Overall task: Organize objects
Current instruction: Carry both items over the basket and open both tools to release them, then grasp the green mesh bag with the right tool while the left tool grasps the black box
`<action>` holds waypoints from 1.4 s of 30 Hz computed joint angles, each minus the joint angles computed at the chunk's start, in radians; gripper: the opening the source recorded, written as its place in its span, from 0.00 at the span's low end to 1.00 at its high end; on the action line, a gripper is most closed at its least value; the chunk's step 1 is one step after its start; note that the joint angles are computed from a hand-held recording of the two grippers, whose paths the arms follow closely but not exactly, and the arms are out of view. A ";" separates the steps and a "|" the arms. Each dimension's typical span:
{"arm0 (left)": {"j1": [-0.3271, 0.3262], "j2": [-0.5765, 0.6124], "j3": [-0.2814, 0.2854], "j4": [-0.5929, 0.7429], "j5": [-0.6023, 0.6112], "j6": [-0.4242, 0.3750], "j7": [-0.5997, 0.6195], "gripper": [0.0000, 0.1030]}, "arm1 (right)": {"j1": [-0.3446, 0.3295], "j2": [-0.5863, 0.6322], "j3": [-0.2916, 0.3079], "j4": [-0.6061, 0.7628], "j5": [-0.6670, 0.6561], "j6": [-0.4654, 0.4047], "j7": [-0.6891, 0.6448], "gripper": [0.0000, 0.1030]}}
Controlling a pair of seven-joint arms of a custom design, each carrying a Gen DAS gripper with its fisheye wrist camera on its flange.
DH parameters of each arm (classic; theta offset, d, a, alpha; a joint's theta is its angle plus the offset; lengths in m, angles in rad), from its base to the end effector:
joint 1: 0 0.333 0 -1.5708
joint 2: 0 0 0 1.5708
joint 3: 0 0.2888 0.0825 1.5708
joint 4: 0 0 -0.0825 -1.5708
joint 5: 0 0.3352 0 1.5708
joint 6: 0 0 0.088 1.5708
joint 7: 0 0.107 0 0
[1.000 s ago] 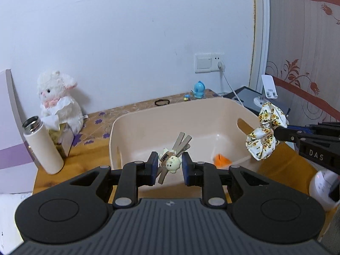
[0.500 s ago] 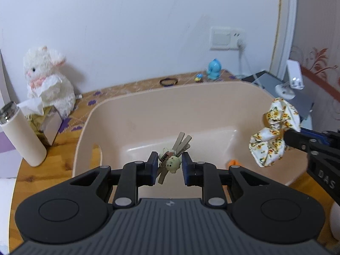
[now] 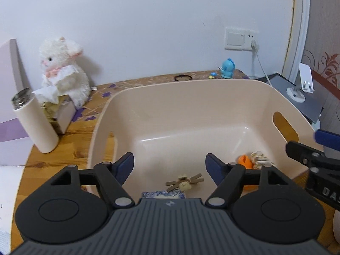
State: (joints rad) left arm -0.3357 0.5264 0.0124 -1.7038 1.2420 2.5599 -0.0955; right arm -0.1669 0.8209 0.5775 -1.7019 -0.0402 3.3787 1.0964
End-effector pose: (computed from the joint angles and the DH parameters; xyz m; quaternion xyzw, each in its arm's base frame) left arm 0.6056 -0.2187 0.3204 -0.7468 0.5164 -0.2122 0.3613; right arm 0.6478 0.1840 0.3043 -0.7656 0.4251 -0.2405 0.4186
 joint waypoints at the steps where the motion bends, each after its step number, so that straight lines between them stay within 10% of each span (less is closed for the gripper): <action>1: -0.002 -0.015 0.002 -0.017 0.005 0.000 -0.012 0.76 | -0.021 -0.010 0.018 -0.024 -0.008 0.011 -0.001 0.63; 12: 0.009 -0.177 -0.063 -0.227 0.124 -0.021 -0.152 0.84 | -0.197 -0.114 0.089 -0.271 -0.189 0.101 0.098 0.78; 25: 0.020 -0.201 -0.139 -0.334 0.119 0.002 -0.157 0.84 | -0.165 -0.176 -0.033 -0.384 -0.307 0.092 0.168 0.84; 42: -0.014 -0.019 -0.079 -0.232 -0.013 0.142 -0.024 0.84 | -0.132 -0.134 -0.070 -0.372 -0.240 0.040 0.081 0.85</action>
State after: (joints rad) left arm -0.3500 0.5079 -0.0662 -1.9362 1.2291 2.7021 -0.1196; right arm -0.2990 0.6866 0.5070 -2.0743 -0.2799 3.4189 1.1776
